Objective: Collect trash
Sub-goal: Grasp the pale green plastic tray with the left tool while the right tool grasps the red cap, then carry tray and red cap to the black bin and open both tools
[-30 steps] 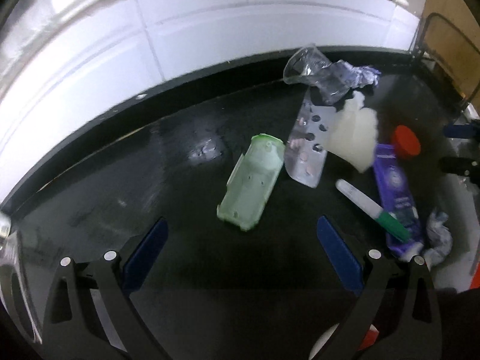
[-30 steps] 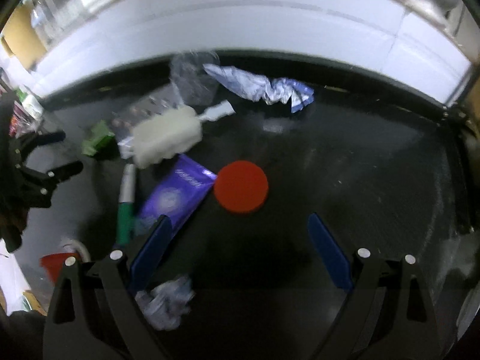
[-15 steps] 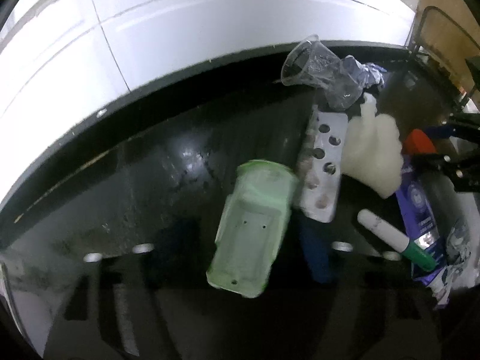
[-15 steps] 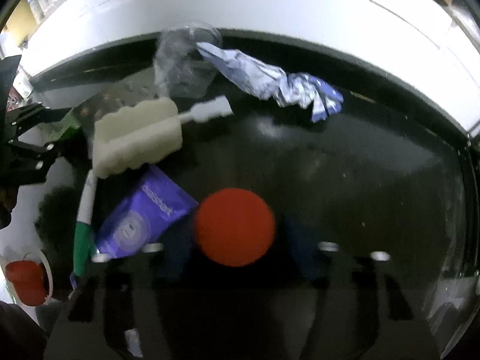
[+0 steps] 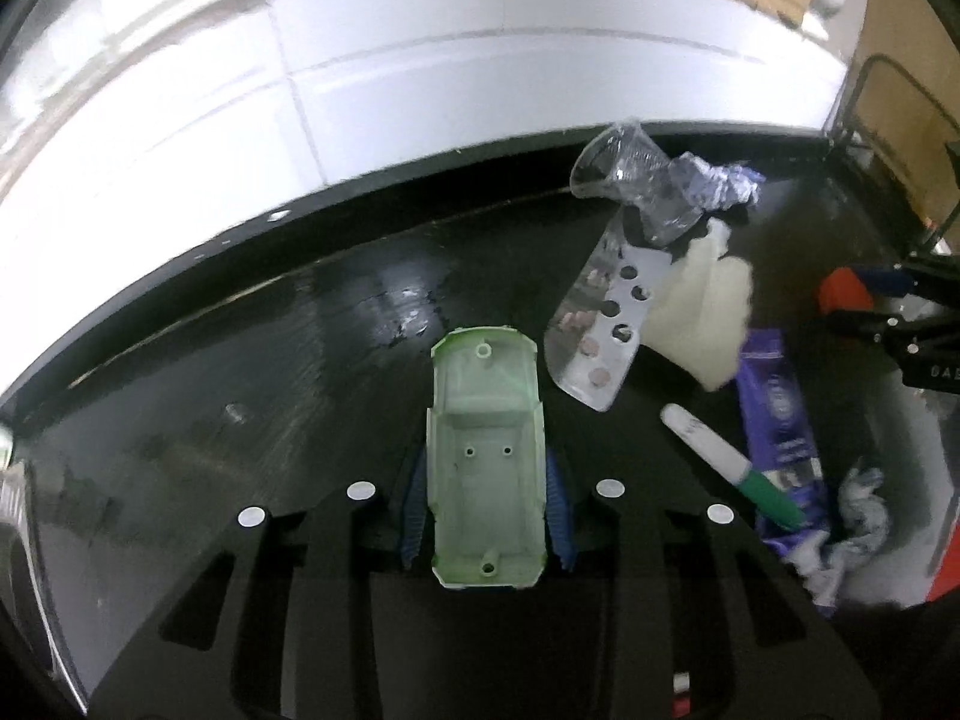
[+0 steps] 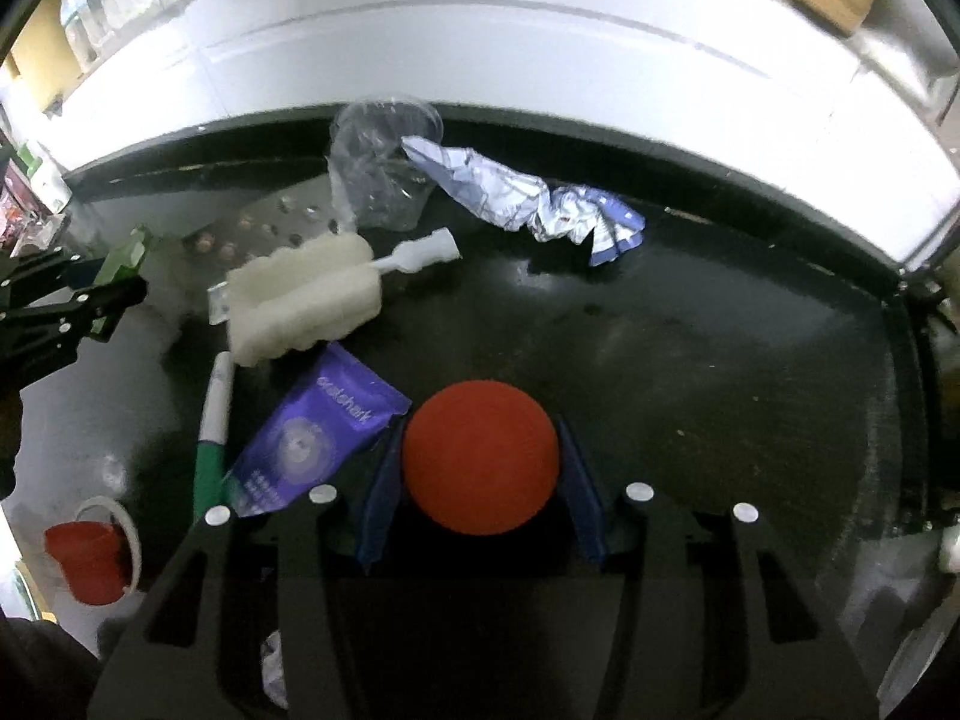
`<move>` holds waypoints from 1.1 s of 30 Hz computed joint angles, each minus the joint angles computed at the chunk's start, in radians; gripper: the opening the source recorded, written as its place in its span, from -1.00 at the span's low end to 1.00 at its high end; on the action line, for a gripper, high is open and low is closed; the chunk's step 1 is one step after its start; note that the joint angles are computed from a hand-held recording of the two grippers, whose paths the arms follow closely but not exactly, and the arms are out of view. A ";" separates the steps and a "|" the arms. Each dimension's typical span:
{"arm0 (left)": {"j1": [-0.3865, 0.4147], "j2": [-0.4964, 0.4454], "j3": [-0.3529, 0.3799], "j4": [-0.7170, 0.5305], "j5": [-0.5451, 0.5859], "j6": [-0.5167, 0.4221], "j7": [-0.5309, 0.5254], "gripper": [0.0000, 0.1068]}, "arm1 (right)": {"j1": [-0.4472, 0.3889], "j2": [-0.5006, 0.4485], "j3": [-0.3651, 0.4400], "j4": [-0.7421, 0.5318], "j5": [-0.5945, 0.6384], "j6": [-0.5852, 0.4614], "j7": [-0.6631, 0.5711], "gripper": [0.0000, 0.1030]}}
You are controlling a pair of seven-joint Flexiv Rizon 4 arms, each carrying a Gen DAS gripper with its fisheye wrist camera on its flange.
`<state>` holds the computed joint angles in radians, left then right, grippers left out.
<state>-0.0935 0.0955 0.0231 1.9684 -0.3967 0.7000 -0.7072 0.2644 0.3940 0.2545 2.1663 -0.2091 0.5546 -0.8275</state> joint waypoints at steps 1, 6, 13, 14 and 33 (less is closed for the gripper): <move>0.002 0.020 0.004 0.003 0.007 -0.012 -0.015 -0.40 | 0.002 0.012 0.006 -0.005 -0.001 -0.010 0.005 -0.05; 0.008 0.138 0.032 0.043 0.040 -0.083 -0.086 -0.40 | 0.021 0.054 0.037 -0.031 -0.005 -0.056 0.025 -0.05; 0.021 0.328 0.076 0.125 0.092 -0.187 -0.135 -0.40 | 0.069 0.130 0.085 -0.052 0.021 -0.143 0.052 -0.05; 0.023 0.345 0.081 0.134 0.097 -0.197 -0.137 -0.40 | 0.075 0.134 0.094 -0.055 0.019 -0.152 0.058 -0.05; 0.135 0.515 0.170 0.186 0.159 -0.255 -0.175 -0.40 | 0.183 0.052 0.154 -0.152 -0.022 -0.133 0.091 -0.05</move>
